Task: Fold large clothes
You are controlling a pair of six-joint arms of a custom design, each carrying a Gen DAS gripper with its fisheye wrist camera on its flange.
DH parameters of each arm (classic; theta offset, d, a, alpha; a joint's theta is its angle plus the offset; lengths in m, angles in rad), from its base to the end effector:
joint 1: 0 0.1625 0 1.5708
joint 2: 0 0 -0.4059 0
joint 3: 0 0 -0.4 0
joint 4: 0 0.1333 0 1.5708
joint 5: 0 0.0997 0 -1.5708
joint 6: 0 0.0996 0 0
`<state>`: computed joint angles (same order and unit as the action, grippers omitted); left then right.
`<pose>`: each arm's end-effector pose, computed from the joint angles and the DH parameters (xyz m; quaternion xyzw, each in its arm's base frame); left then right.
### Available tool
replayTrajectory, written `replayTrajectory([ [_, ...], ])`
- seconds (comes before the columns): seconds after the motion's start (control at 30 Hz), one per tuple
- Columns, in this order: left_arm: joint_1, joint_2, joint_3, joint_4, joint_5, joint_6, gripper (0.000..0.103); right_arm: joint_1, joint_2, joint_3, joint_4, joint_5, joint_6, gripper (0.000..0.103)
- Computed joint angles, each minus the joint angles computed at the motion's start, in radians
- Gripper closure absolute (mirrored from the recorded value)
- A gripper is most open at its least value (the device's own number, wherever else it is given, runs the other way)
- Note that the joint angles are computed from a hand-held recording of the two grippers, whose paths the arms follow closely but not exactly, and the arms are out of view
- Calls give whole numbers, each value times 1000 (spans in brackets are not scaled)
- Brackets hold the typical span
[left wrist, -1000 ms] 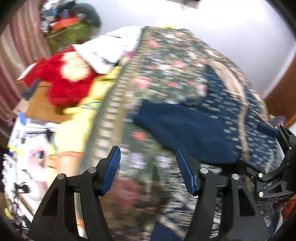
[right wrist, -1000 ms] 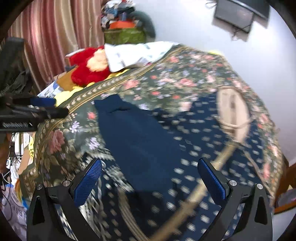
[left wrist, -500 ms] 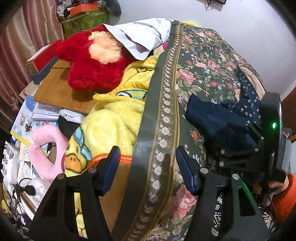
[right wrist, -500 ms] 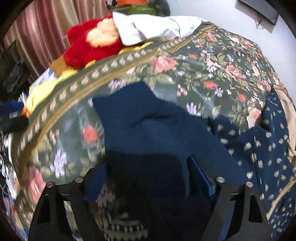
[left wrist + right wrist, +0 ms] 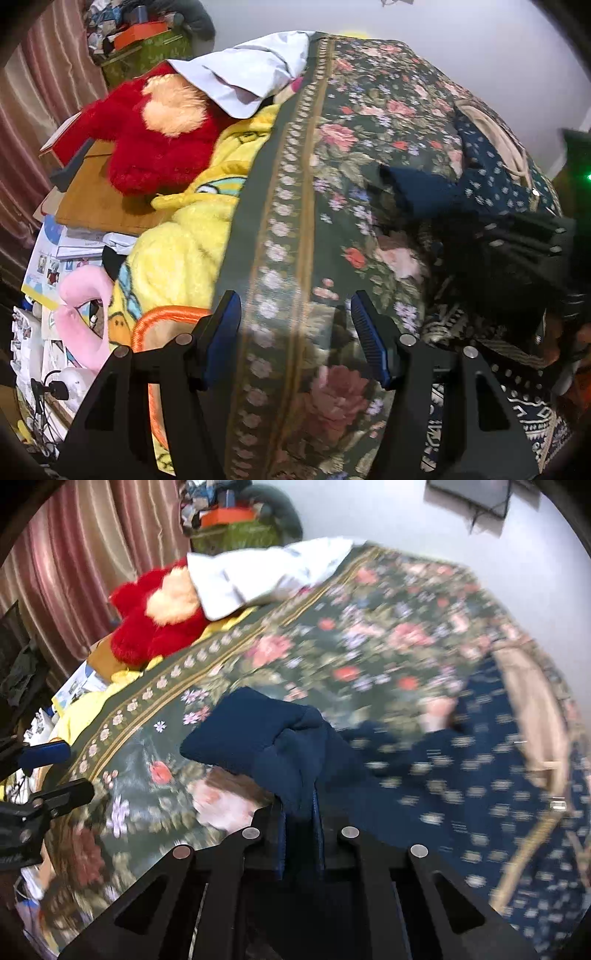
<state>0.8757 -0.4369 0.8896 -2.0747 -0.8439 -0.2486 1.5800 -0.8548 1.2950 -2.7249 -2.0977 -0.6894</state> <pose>-0.3789 -0.7659 0.0901 0.1980 0.9132 -0.1828 0.3057 0.0902 -0.7592 0.2985 0.2241 -0.8812 0.2366 0.3426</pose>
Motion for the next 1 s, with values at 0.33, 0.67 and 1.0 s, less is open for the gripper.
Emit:
replayTrajectory([
  [0.33,-46,42,-12,69,-29,-31,42,-31,-262,186,-123,36,-37,94],
  [0.67,-72,208,-179,184,19,-104,42,-135,-457,310,-173,44,-25,94],
  [1.0,-80,310,-301,281,169,-110,39,-287,-566,363,-48,78,67,93],
])
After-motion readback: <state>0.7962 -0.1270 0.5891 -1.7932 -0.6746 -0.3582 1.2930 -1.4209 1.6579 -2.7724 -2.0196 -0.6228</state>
